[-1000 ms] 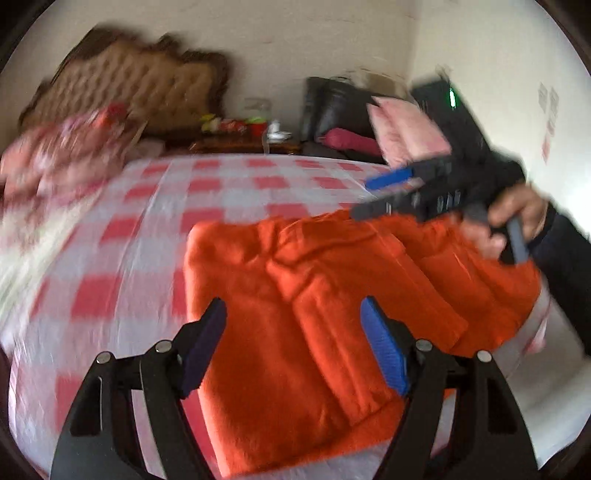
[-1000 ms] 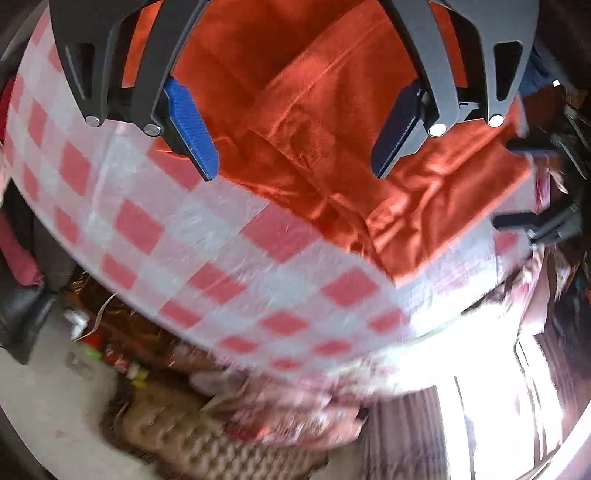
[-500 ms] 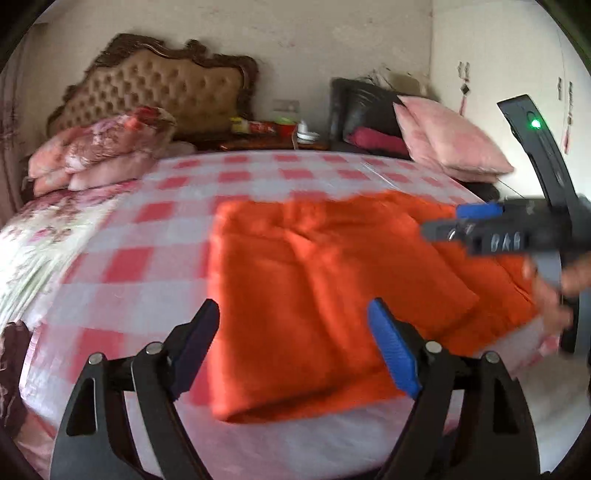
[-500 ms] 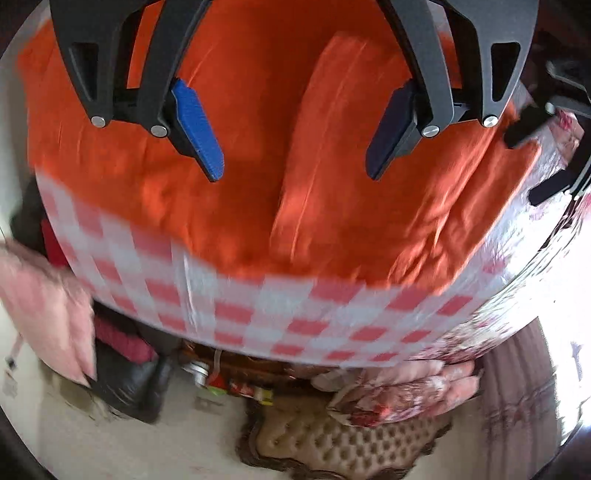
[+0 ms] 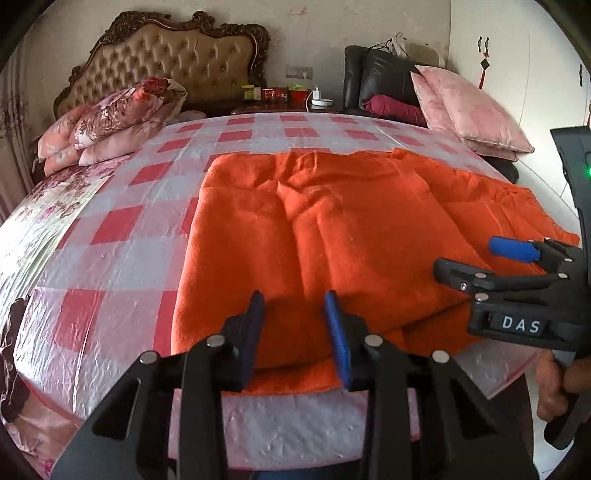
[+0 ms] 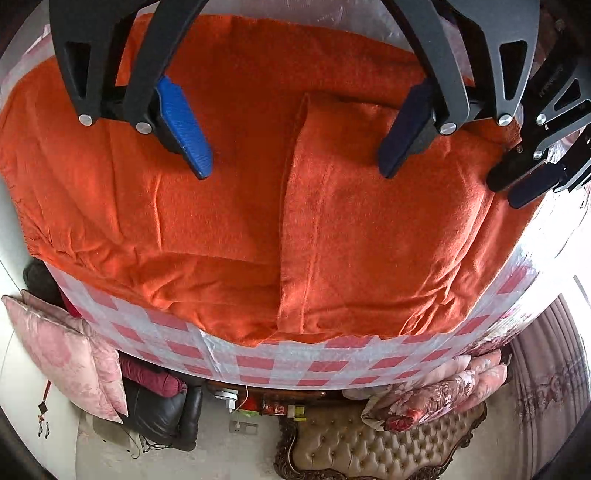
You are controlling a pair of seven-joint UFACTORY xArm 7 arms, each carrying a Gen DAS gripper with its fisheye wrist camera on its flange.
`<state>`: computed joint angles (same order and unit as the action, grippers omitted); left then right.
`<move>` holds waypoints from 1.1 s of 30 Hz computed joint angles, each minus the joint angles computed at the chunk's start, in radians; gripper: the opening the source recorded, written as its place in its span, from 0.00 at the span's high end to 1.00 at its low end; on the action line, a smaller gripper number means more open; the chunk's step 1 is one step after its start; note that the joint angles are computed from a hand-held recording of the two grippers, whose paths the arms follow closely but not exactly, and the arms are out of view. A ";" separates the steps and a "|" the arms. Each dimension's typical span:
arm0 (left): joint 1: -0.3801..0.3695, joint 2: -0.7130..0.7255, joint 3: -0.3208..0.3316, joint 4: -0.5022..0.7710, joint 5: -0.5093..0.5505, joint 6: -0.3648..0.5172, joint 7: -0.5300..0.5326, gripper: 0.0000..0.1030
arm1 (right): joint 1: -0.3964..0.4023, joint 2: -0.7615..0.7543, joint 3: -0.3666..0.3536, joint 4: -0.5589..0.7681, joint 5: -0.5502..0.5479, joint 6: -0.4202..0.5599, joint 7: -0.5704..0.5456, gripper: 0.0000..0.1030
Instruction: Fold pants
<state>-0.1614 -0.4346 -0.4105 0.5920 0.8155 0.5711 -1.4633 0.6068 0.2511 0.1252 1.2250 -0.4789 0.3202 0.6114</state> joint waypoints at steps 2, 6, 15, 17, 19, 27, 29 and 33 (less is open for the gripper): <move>0.000 -0.033 0.018 -0.031 -0.010 -0.046 -0.018 0.66 | -0.002 0.002 -0.002 -0.001 0.000 -0.010 0.001 0.15; 0.017 -0.155 -0.001 -0.084 -0.055 -0.037 -0.038 0.63 | 0.003 -0.001 -0.008 -0.010 -0.013 -0.024 0.014 0.14; 0.028 -0.369 0.035 -0.223 -0.273 -0.025 0.018 0.54 | 0.004 -0.010 -0.017 -0.032 -0.034 -0.055 0.037 0.13; 0.034 -0.356 0.036 -0.231 -0.304 -0.057 0.048 0.54 | 0.003 -0.010 -0.016 -0.032 -0.034 -0.054 0.037 0.13; 0.044 -0.332 0.027 -0.227 -0.326 -0.083 0.083 0.54 | 0.003 -0.010 -0.016 -0.033 -0.036 -0.057 0.037 0.13; 0.054 -0.328 0.036 -0.268 -0.420 -0.194 0.146 0.71 | 0.001 -0.010 -0.015 -0.034 -0.032 -0.062 0.030 0.13; 0.058 -0.342 0.040 -0.286 -0.443 -0.218 0.164 0.74 | -0.011 -0.012 -0.001 -0.033 -0.004 -0.052 0.000 0.13; 0.074 -0.356 0.029 -0.308 -0.486 -0.261 0.180 0.73 | 0.034 -0.051 -0.051 -0.032 -0.153 -0.030 0.122 0.14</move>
<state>-0.0879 -0.7908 -0.3816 0.2836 0.3297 0.3100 -1.2833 0.6410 0.2004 0.0744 1.1927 -0.6319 0.2904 0.7335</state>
